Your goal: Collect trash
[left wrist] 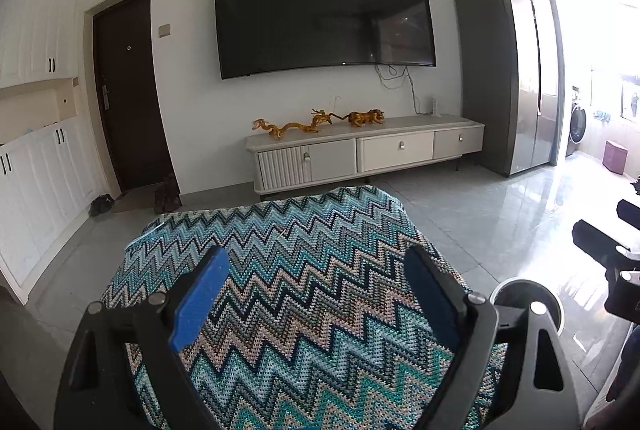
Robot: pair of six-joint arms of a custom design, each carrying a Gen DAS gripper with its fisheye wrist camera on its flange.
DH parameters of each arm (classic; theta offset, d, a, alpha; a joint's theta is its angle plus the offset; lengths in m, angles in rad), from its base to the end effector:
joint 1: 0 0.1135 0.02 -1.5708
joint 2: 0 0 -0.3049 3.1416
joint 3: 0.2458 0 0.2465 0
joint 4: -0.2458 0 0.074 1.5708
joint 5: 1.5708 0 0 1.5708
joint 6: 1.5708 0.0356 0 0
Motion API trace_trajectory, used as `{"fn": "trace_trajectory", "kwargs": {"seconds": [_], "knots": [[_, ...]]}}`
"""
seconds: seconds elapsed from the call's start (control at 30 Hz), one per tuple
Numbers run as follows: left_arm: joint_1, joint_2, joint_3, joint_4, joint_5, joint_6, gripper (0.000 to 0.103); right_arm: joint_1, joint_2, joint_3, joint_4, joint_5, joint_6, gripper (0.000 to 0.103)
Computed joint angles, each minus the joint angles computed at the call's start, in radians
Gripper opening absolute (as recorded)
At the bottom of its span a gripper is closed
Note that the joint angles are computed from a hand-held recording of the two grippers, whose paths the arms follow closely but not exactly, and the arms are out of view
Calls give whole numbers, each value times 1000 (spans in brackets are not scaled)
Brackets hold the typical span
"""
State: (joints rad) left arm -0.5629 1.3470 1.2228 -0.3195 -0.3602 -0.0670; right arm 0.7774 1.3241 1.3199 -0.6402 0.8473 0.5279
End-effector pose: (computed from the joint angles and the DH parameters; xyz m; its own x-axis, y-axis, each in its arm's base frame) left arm 0.2553 -0.1462 0.3946 -0.3776 0.1642 -0.9113 0.2054 0.9745 0.0905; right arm 0.2061 0.1654 0.4095 -0.3886 0.0854 -0.9174 0.1835 0.9829 0.0138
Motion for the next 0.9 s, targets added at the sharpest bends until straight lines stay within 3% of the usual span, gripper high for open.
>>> {"fn": "trace_trajectory", "kwargs": {"seconds": [0.9], "knots": [[-32, 21, 26, 0, -16, 6, 89, -13, -30, -31, -46, 29, 69, 103]]}}
